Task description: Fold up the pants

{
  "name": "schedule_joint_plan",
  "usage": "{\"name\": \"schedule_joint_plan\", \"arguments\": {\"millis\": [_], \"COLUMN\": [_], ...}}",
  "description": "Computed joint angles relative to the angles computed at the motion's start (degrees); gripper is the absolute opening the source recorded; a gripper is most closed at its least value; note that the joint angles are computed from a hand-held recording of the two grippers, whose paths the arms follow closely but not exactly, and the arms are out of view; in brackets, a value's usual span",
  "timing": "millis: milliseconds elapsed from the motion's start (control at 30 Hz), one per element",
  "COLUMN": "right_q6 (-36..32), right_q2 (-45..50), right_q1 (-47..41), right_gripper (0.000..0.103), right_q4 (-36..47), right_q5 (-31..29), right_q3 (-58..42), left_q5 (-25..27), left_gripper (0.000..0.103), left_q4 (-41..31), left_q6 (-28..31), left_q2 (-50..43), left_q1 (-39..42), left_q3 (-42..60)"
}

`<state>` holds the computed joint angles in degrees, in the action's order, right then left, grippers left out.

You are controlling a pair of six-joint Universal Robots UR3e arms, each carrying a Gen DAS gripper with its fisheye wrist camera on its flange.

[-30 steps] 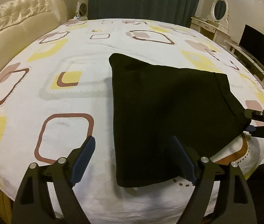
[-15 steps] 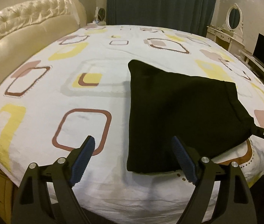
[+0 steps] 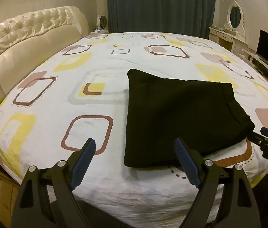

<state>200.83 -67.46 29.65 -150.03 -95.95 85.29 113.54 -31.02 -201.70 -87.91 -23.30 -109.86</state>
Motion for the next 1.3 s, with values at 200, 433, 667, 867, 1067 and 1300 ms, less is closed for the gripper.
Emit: {"name": "schedule_joint_plan", "arguments": {"millis": [200,433,667,867,1067,1300], "right_q6": [-0.71,-1.33,-1.54,-1.62,-1.51,-1.32], "right_q2": [0.16,0.75,1.09,1.42,1.54,1.85], "right_q1": [0.84,1.22,1.34,1.46,1.78,1.98], "right_gripper": [0.088,0.088,0.088,0.088,0.088,0.088], "right_q4": [-0.45,-0.10,0.06,0.13,0.14,0.31], "right_q5": [-0.14,0.36,0.96,0.95,0.73,0.83], "right_q3": [0.29,-0.39,-0.48,-0.61,-0.60,-0.88], "left_q5": [-0.05,-0.67,0.23,-0.62,-0.28,0.04], "left_gripper": [0.088,0.088,0.088,0.088,0.088,0.088], "left_q4": [1.07,-2.78,-1.90,-2.04,-1.84,-2.26], "left_q6": [-1.28,-0.35,-0.89,-1.01,-0.83,-1.39], "left_q2": [0.69,-0.31,-0.10,0.34,0.33,0.27], "left_q1": [0.30,0.73,0.94,1.83,1.76,1.58], "left_q3": [-0.74,0.98,0.48,0.17,0.07,0.40]}}
